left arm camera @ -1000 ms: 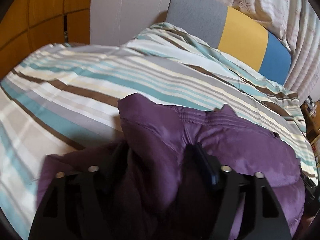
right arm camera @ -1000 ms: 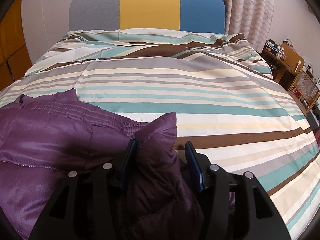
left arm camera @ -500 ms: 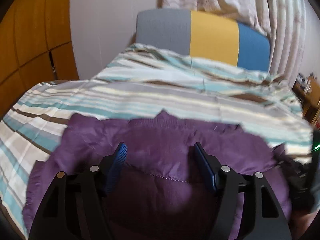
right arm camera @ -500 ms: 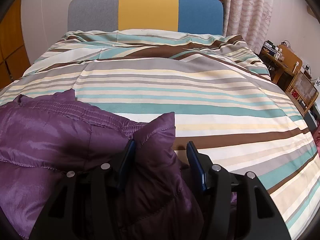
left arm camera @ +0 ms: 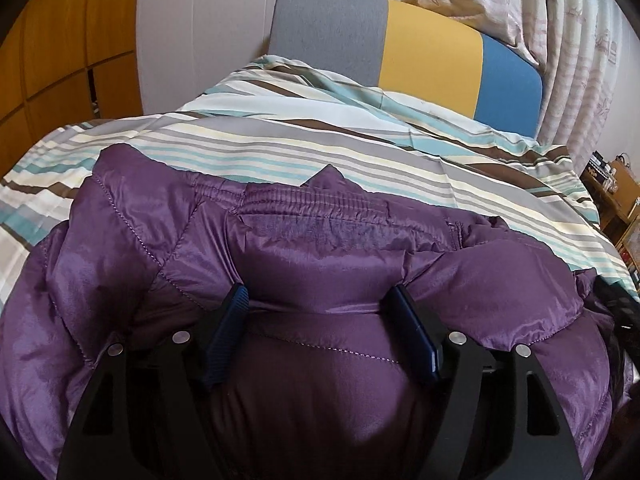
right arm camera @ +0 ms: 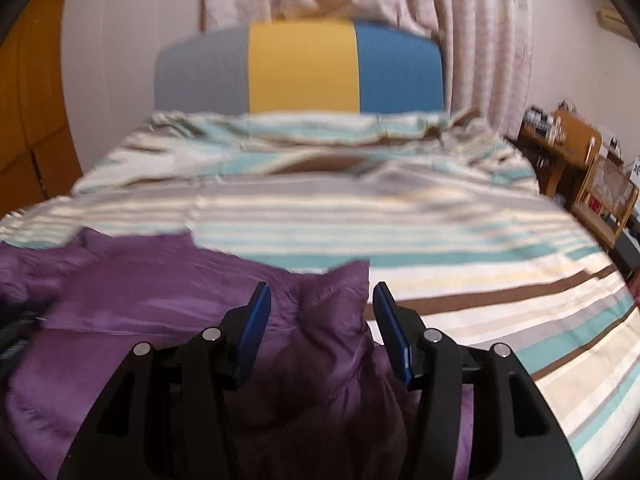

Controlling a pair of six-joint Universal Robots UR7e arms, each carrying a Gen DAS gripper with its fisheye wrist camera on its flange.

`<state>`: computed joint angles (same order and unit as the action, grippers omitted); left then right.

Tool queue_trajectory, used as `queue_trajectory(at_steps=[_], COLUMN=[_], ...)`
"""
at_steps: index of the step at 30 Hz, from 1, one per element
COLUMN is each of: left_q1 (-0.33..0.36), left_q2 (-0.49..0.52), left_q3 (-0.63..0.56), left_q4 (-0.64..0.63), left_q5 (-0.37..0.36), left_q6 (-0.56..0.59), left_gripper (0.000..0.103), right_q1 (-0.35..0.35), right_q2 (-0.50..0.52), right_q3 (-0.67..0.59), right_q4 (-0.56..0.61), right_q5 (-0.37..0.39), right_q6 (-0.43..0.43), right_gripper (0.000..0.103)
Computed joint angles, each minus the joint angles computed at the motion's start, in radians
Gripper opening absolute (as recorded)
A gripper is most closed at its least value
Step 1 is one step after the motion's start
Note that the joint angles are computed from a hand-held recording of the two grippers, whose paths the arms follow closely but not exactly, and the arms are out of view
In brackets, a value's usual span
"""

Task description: Fold large clothes

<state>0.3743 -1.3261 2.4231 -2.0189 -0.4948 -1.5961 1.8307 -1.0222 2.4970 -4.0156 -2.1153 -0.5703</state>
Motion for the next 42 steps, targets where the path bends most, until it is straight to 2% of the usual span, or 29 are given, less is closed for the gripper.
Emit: queue_trajectory(at_steps=[3, 5, 8, 10, 15, 22, 27, 30, 31, 33, 35, 38, 42], left_q1=[-0.003, -0.002, -0.003, -0.005, -0.003, 0.008, 0.010, -0.007, -0.014, -0.039, -0.059, -0.078, -0.066], left_q2=[0.004, 0.003, -0.001, -0.006, -0.001, 0.018, 0.006, -0.024, -0.033, -0.068, -0.114, -0.191, -0.264], left_q3=[-0.005, -0.005, 0.001, 0.008, 0.006, -0.019, -0.024, -0.031, -0.034, -0.043, -0.046, -0.051, -0.077], left_q4=[0.008, 0.009, -0.005, -0.021, -0.026, 0.017, 0.008, 0.039, 0.055, 0.142, 0.228, 0.376, 0.579], left_q5=[-0.001, -0.002, -0.001, 0.000, -0.001, -0.010, -0.033, -0.072, -0.081, -0.099, -0.108, -0.100, -0.097], left_q6=[-0.006, -0.005, 0.001, 0.007, 0.014, 0.007, 0.037, 0.050, 0.049, 0.010, -0.042, -0.147, -0.288], left_gripper=[0.073, 0.073, 0.073, 0.073, 0.076, 0.079, 0.085, 0.090, 0.090, 0.092, 0.092, 0.092, 0.092], right_q1=[0.068, 0.118, 0.145, 0.147, 0.094, 0.099, 0.096, 0.092, 0.092, 0.090, 0.085, 0.078, 0.050], right_q2=[-0.032, -0.035, 0.000, 0.048, 0.102, 0.187, 0.184, 0.171, 0.168, 0.155, 0.122, 0.051, -0.042], right_q3=[0.040, 0.033, -0.010, -0.039, -0.072, -0.119, -0.115, -0.108, -0.106, -0.095, -0.063, -0.011, 0.014], right_q4=[0.014, 0.087, 0.185, 0.196, 0.255, 0.215, 0.221, 0.229, 0.231, 0.225, 0.184, 0.139, 0.196], right_q5=[0.036, 0.050, 0.059, 0.034, 0.016, -0.061, -0.052, -0.035, -0.031, -0.015, 0.034, 0.088, 0.068], right_q6=[0.013, 0.038, 0.087, 0.094, 0.124, 0.069, 0.076, 0.082, 0.085, 0.089, 0.088, 0.103, 0.153], right_gripper=[0.053, 0.053, 0.051, 0.050, 0.052, 0.052, 0.053, 0.055, 0.056, 0.065, 0.070, 0.069, 0.069])
